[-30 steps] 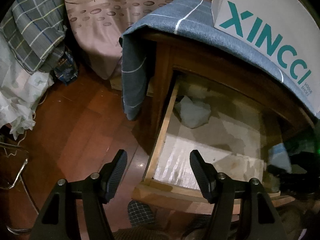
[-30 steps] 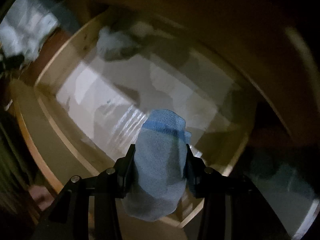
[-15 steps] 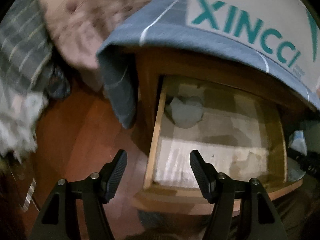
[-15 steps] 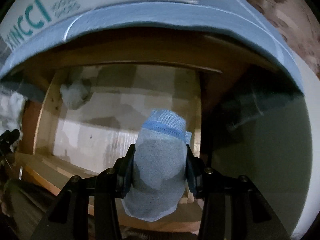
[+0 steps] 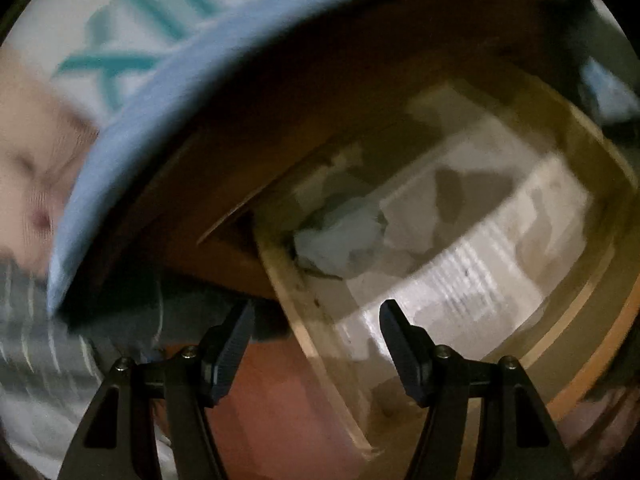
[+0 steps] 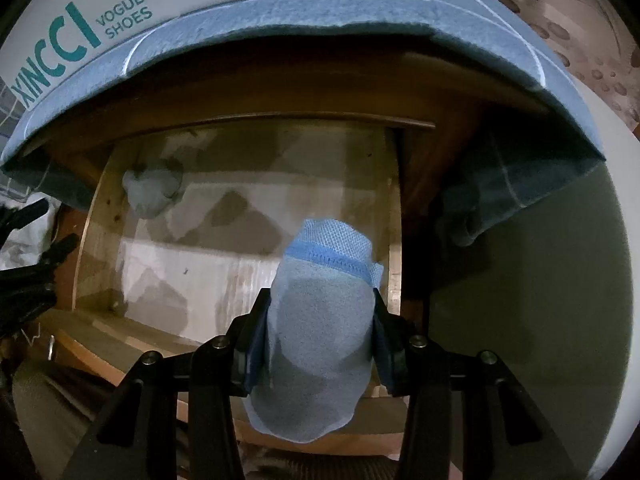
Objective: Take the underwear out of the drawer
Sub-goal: 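Lower the left tool into the drawer and grasp grey underwear while the right tool holds light blue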
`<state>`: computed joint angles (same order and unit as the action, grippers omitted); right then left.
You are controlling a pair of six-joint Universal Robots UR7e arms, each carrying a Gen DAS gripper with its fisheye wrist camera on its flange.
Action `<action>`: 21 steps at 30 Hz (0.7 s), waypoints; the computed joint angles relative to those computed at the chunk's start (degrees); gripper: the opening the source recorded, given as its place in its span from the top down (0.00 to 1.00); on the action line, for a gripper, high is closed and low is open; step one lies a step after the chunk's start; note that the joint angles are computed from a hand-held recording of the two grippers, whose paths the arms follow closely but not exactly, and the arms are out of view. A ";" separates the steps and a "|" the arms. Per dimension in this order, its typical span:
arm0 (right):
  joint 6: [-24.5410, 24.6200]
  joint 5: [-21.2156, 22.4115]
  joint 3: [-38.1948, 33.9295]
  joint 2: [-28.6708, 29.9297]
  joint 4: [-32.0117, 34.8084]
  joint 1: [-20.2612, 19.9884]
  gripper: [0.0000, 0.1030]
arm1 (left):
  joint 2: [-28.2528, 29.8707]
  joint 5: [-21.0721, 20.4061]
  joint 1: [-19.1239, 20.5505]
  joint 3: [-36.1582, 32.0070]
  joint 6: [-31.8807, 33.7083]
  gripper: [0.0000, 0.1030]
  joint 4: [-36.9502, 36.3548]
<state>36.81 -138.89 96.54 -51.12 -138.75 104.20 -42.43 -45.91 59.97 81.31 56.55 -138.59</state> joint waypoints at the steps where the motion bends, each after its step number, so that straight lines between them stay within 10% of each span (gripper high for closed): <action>1: 0.00 0.32 0.01 -0.02 0.19 -0.16 0.59 | 0.36 0.10 0.01 0.43 2.30 0.35 -1.50; 21: 1.72 2.66 -0.65 0.31 1.39 -0.77 0.59 | 8.54 -1.63 2.03 -3.57 19.52 0.35 -6.59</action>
